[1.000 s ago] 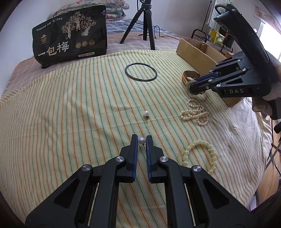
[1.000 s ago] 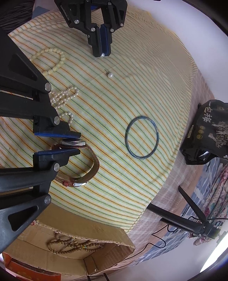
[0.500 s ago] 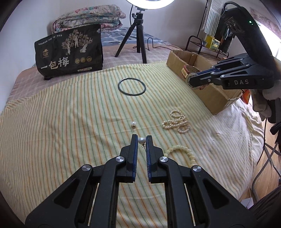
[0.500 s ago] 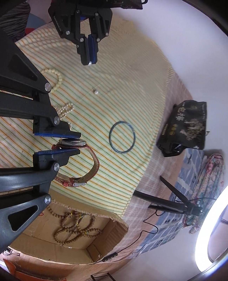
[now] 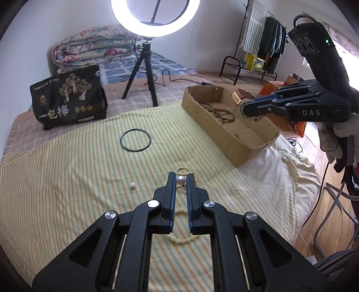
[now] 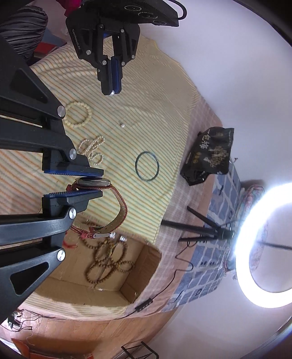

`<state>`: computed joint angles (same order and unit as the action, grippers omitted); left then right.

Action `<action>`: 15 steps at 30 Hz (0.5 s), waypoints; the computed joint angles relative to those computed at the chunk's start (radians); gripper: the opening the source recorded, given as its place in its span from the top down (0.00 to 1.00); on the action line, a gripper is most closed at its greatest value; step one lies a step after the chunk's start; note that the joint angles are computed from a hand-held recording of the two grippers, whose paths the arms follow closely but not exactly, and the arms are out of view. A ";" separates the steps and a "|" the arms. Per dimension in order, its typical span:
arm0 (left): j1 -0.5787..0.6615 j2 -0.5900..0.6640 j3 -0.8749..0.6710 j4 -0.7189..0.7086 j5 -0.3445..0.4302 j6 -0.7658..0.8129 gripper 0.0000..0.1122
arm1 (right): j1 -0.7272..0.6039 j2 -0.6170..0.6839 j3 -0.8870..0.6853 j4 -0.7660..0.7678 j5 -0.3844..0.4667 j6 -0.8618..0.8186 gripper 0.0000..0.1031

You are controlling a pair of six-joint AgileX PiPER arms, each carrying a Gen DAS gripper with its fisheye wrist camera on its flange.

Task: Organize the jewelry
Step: 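Carry the pearl with the left gripper while the right gripper carries the watch to the box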

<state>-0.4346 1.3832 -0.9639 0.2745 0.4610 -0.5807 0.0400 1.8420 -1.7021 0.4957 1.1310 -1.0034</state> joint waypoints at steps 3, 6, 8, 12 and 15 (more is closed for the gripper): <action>-0.026 0.030 -0.048 0.010 0.004 -0.011 0.94 | -0.047 -0.003 -0.017 0.008 0.016 -0.010 0.91; -0.048 0.064 -0.095 0.013 0.005 -0.014 0.94 | -0.091 0.011 -0.053 0.014 0.035 -0.011 0.91; -0.061 0.089 -0.128 0.011 0.004 -0.015 0.94 | -0.119 0.029 -0.084 0.018 0.049 -0.009 0.91; -0.077 0.147 -0.203 -0.008 0.005 0.004 0.94 | -0.160 0.073 -0.152 0.016 0.070 -0.002 0.91; -0.087 0.198 -0.265 -0.019 0.007 0.020 0.94 | -0.185 0.112 -0.209 0.018 0.086 0.013 0.91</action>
<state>-0.5221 1.5814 -1.2287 0.2560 0.4677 -0.5608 -0.1445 1.9545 -1.9113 0.5140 1.2171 -0.9906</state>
